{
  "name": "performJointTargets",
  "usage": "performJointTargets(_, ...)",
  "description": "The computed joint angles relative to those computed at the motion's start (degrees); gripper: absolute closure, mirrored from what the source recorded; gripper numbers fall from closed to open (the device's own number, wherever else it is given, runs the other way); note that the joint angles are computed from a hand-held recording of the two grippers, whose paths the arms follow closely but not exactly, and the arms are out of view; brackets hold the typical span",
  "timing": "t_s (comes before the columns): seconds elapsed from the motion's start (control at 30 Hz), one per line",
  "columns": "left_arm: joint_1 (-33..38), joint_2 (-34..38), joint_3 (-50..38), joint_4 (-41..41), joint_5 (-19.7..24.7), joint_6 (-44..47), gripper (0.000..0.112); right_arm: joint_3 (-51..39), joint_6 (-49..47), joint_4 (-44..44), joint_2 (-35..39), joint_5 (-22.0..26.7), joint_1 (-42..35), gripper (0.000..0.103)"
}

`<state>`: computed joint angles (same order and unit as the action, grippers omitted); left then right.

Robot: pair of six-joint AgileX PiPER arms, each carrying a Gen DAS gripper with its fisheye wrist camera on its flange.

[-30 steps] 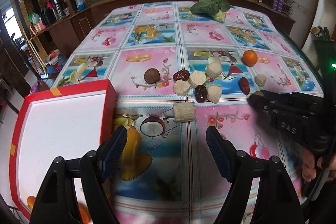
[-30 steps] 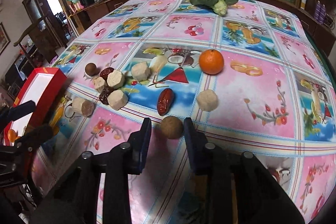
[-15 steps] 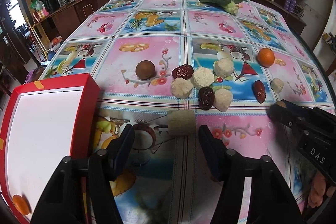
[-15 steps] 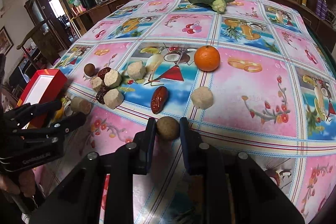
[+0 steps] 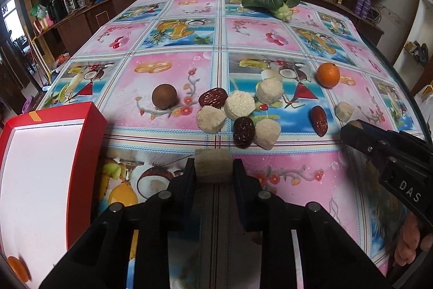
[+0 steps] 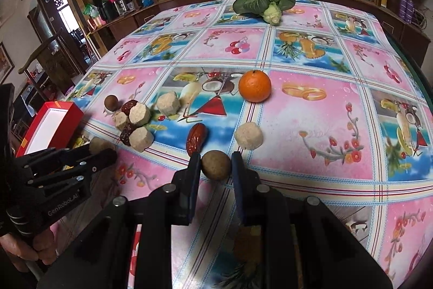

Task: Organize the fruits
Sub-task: 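Grasp a beige square cake with the left tool while the right grasps a brown round fruit, then carry the cake and brown fruit into the white box and open both tools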

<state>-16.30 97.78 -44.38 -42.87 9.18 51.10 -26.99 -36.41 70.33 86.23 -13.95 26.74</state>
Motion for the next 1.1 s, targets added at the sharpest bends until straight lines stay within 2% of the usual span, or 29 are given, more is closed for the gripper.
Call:
performJointTargets(0.17,1.3,-6.13,4.47,-17.06,-0.73,18.54,0.087,0.49,2.83,-2.75,0.07,-2.51,0.7,0.078)
performJointTargets(0.3,5.54,-14.09,8.45,-28.43,1.76,31.69,0.087,1.81,6.88,-6.32,-0.92,-6.0,2.0,0.078)
performJointTargets(0.4,10.14,-18.74,10.38,-32.15,4.43,37.24,0.087,2.41,9.56,-8.2,-1.44,-7.48,2.81,0.078)
performJointTargets(0.57,20.36,-22.62,11.79,-34.81,10.95,44.72,0.087,0.69,7.8,-1.38,-1.77,-10.75,8.72,0.078)
performJointTargets(0.77,31.8,-21.59,11.66,-37.24,16.93,52.07,0.087,-6.44,9.96,2.51,3.27,-16.57,21.66,0.078)
performJointTargets(0.83,34.56,-20.07,11.28,-39.38,16.98,55.39,0.087,-10.69,9.14,3.27,6.04,-16.97,24.89,0.078)
performJointTargets(0.9,37.11,-17.89,10.24,-40.75,17.01,57.45,0.087,-14.62,7.65,3.67,8.2,-15.09,26.17,0.078)
performJointTargets(1.1,42.4,-11.81,7.62,-47.24,15.27,65.09,0.087,-29.53,-13.26,18.73,16.1,-11.13,29.85,0.078)
